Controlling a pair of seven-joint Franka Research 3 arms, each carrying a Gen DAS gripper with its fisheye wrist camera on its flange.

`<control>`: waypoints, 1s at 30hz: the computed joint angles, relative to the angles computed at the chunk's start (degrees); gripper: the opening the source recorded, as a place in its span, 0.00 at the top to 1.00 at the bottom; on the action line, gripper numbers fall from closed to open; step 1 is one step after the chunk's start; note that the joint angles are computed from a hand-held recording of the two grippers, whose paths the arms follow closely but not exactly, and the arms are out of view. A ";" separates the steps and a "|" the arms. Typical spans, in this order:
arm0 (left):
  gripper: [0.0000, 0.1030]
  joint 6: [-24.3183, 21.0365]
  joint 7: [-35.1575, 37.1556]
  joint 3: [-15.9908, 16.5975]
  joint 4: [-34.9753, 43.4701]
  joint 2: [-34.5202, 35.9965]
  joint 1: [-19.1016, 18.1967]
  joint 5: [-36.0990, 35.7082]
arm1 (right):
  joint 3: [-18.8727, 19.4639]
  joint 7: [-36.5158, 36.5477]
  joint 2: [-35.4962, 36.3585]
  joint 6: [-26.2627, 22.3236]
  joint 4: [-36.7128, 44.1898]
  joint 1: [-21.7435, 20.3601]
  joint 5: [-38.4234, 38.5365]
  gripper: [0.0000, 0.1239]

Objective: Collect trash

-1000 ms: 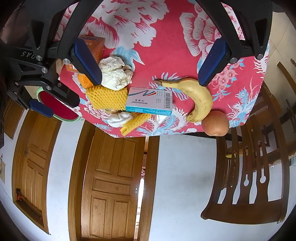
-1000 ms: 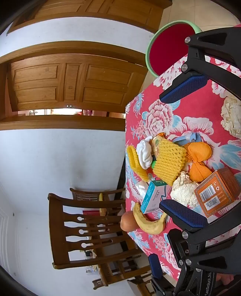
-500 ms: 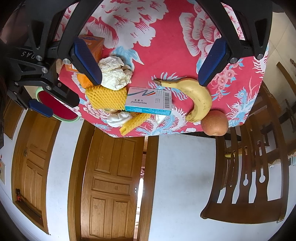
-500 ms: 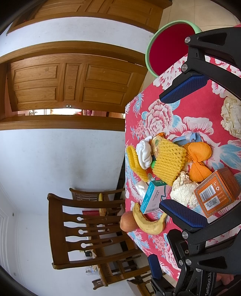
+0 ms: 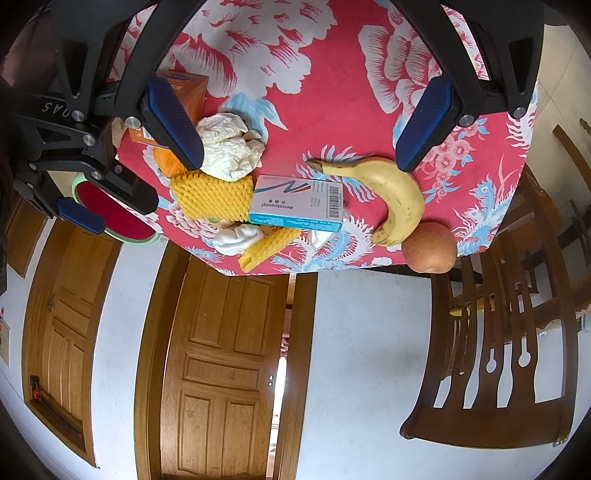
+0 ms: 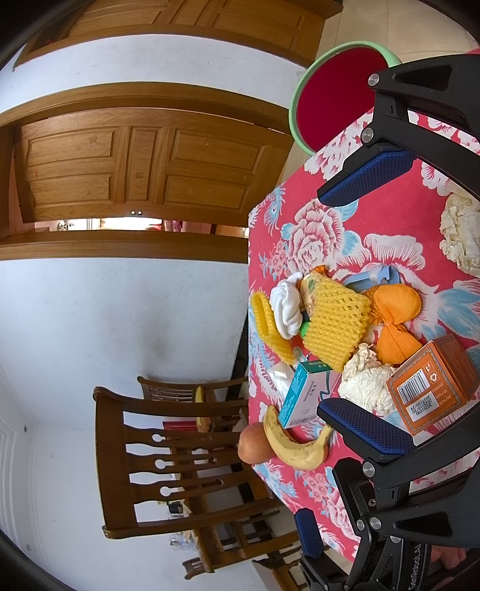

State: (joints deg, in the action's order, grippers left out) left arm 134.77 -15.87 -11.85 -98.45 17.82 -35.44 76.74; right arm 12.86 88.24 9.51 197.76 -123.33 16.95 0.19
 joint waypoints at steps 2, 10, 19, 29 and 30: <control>0.01 -0.07 -0.02 0.01 0.01 0.00 -0.03 0.06 | 0.02 0.08 0.03 0.19 -0.04 -0.04 -0.10 0.17; 0.01 -0.15 -0.07 0.00 0.01 0.00 -0.06 0.18 | -0.62 -0.84 -0.11 0.38 -0.13 0.97 1.11 0.17; 0.01 -0.14 -0.07 0.00 0.01 0.01 -0.05 0.19 | -0.64 -0.84 -0.23 0.26 -0.17 0.98 1.12 0.17; 0.01 -0.12 -0.09 0.00 -0.03 -0.02 -0.03 0.20 | -0.46 -0.63 -0.21 0.10 -0.04 0.71 0.83 0.17; 0.01 -0.12 -0.09 0.00 -0.03 -0.02 -0.03 0.20 | -0.35 -0.52 -0.27 0.05 -0.06 0.58 0.70 0.17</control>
State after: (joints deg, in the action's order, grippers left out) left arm 134.66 -15.96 -11.85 -98.48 17.80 -35.47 76.94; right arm 12.50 87.72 9.24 197.82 -123.39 17.53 0.89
